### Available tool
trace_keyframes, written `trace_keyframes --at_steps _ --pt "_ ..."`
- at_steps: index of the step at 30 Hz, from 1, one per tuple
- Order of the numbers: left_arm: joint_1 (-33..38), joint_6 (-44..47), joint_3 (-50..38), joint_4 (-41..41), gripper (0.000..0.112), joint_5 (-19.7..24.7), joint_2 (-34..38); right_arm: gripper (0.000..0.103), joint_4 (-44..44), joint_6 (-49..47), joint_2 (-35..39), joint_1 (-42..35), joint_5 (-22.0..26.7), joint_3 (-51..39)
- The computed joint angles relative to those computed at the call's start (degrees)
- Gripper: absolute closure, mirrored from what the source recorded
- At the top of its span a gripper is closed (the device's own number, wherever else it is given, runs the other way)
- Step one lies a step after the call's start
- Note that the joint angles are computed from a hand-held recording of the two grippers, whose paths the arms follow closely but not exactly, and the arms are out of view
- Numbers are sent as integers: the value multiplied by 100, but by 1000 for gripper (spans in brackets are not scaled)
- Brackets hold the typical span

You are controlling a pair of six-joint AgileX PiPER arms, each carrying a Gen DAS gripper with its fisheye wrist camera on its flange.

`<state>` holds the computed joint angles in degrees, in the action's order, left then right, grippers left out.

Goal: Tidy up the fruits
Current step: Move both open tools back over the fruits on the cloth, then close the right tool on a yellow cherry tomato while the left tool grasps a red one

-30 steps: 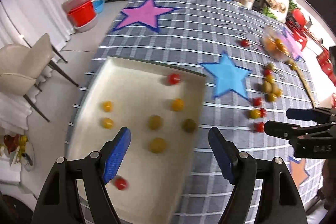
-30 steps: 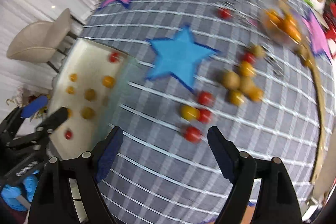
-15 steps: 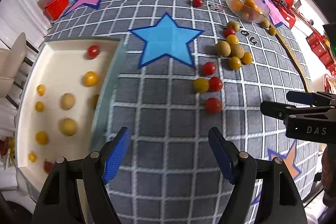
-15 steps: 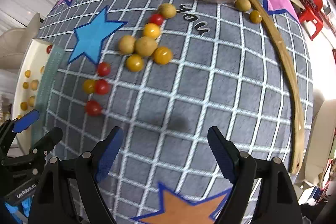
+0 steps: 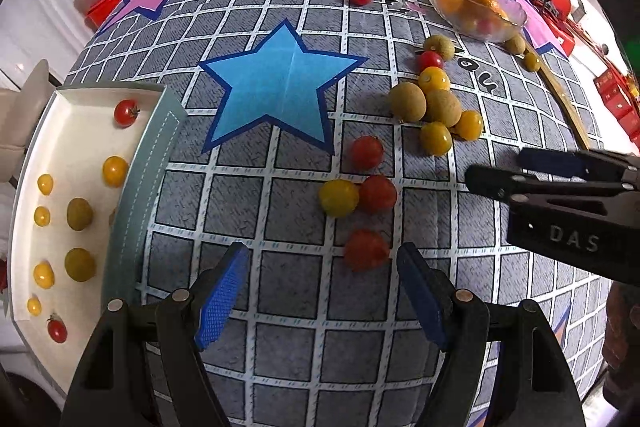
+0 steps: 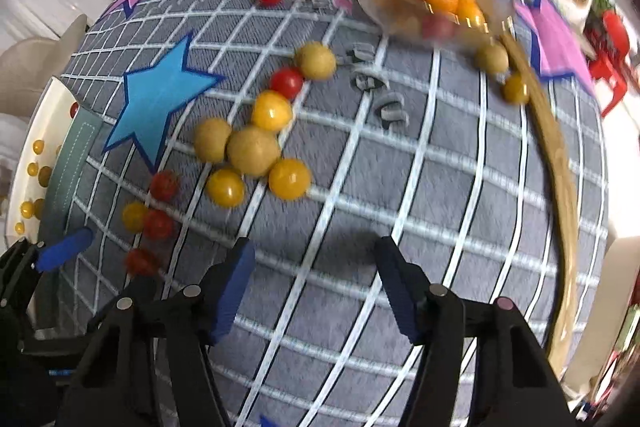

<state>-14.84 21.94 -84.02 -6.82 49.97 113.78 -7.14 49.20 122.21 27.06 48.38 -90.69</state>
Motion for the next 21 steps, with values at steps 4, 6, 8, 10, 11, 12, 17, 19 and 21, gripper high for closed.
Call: trace_keyframes --at_steps 4,6,8,10,11,12,17,19,21 --pt "-96 -143 74 113 46 -52 21 38 -156 -164 260 -13 55 -403" --pt "-145 -217 90 187 50 -46 46 42 -196 -197 336 -38 85 -551" --pt "-173 -233 126 180 51 -90 26 48 -234 -200 451 -54 155 -760" --pt "-185 -242 127 171 59 -92 15 54 -229 -232 541 -84 218 -933" --pt "-183 -208 118 133 63 -88 8 60 -200 -259 561 -107 213 -984" --pt "-179 -163 123 102 73 -82 -7 66 -189 -271 456 -117 139 -822" --pt "-25 279 -41 -399 89 240 29 81 -18 -400 499 -150 192 -933" --pt "91 520 -80 -600 89 358 -6 81 139 -377 382 -150 79 -757" --pt "217 750 -117 -795 89 532 -77 81 189 -295 208 -110 -29 -506"
